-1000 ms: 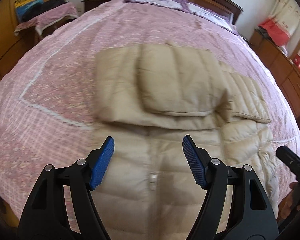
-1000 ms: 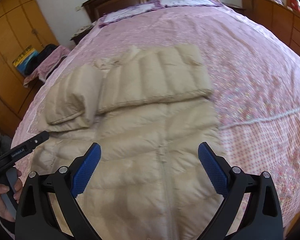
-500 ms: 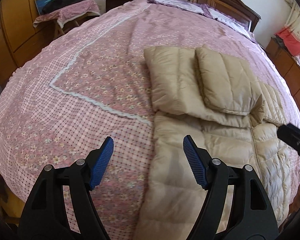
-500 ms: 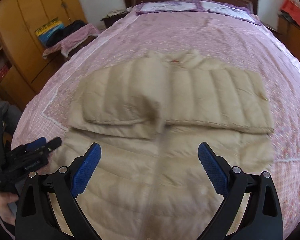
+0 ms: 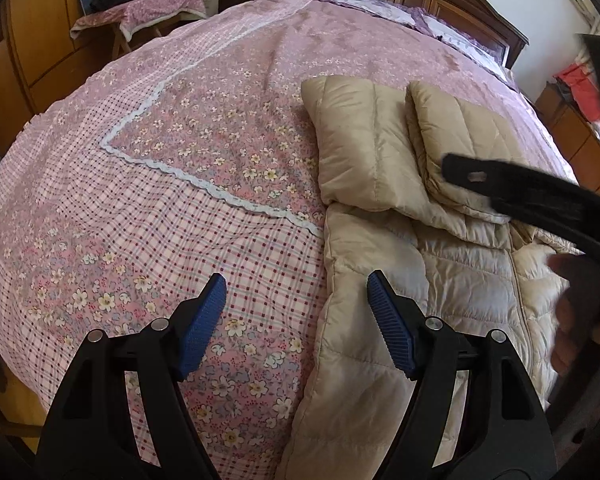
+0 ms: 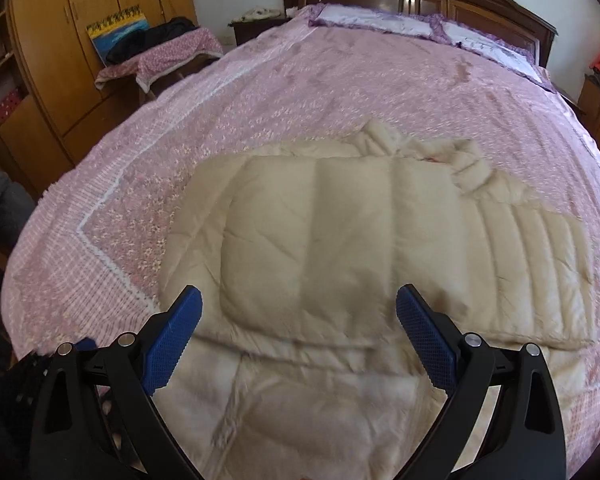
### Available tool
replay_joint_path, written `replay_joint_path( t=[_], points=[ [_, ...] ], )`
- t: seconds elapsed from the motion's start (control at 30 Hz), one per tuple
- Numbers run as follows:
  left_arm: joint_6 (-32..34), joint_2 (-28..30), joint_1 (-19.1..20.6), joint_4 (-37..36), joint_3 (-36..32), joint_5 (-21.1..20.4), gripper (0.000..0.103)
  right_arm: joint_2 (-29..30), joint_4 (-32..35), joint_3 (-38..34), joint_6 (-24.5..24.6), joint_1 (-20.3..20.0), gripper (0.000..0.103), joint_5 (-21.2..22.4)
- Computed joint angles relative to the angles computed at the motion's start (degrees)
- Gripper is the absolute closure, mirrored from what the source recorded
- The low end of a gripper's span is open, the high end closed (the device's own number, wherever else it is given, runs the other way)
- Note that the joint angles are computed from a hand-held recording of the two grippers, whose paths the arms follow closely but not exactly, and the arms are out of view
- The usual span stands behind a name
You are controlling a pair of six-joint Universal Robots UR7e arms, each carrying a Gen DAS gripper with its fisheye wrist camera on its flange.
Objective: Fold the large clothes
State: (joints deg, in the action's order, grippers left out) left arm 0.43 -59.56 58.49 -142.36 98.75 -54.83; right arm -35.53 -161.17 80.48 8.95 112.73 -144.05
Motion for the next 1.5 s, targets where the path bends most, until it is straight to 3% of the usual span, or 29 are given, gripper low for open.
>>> replay_joint_path(
  t=[0.13,0.27,0.37,0.7,0.87,1.5],
  points=[
    [1.91,-0.23,-0.1,-1.1,0.51,-0.49,0.03,1.36,4.91,-1.86,3.57,-1.93,0.009,0.41],
    [2.27,-0.16,0.04,-1.59,0.49,-0.73,0.03,0.27,3.5,0.47,5.95,-3.6,0.011,3.65],
    [2.01,0.04,0.1,-1.46,0.05,-0.93,0.03,-0.1,0.48,2.2,4.7,-3.82,0.016,4.34],
    [1.79,-0.04,-0.46,-1.82,0.2,-0.45,0.03,-1.65,-4.33,5.69,1.25,-3.09,0.064,5.15],
    [2.89,-0.1,-1.44,-2.58,0.65,-0.39,0.03,-3.56,-7.08,7.91,1.47,-2.46,0.079,6.39],
    [4.03,1.0,-3.96,-3.46,0.05,-1.18,0.03,-14.96,-19.71,18.1,-1.84,1.08,0.082,6.61]
  ],
)
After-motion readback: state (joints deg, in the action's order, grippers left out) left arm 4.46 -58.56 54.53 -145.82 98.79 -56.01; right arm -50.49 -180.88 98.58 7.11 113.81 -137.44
